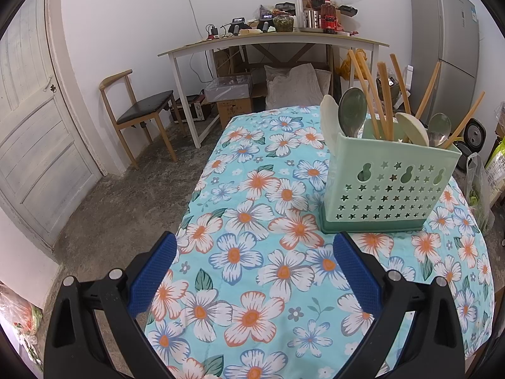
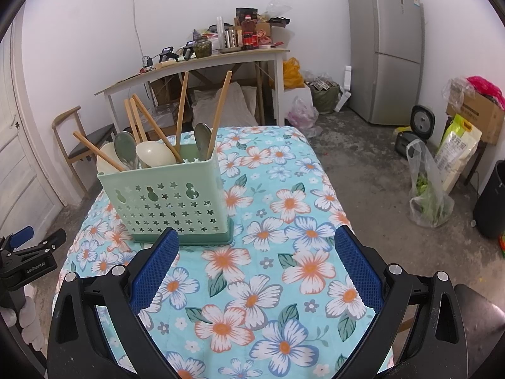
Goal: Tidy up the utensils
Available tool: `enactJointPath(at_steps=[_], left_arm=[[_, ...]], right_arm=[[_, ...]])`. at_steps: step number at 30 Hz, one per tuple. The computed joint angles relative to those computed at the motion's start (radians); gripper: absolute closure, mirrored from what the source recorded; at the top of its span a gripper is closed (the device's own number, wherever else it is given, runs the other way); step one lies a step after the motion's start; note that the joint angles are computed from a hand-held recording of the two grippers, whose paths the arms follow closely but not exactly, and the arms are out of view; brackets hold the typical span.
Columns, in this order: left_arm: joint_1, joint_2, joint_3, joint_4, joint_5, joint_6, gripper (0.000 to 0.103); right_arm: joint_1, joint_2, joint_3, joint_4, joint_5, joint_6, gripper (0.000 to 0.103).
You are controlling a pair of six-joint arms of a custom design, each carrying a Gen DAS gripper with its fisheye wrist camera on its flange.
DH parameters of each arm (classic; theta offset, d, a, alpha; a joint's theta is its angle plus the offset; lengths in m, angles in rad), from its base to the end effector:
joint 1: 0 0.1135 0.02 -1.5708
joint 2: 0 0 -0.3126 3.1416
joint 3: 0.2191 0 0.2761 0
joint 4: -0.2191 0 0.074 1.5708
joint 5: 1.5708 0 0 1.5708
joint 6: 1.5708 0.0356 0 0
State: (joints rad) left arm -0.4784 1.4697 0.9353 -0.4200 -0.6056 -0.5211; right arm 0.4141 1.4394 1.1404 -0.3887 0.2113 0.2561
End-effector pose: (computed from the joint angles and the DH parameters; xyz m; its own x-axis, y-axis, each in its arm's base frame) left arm 0.2851 -0.1250 0.2546 -0.6712 -0.1130 -0.7326 -0.2857 0.9514 0.1150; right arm 0.3127 0.1293 0.3323 -0.6242 -0.0038 -0.7812 -0.0898 0.9937 0.0669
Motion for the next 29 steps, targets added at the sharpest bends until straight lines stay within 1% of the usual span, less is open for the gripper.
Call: enactJointPath(at_steps=[29], left_arm=[[0.001, 0.008, 0.005, -0.004, 0.007, -0.008, 0.006]], right_arm=[[-0.001, 0.002, 0.003, -0.003, -0.004, 0.000, 0.008]])
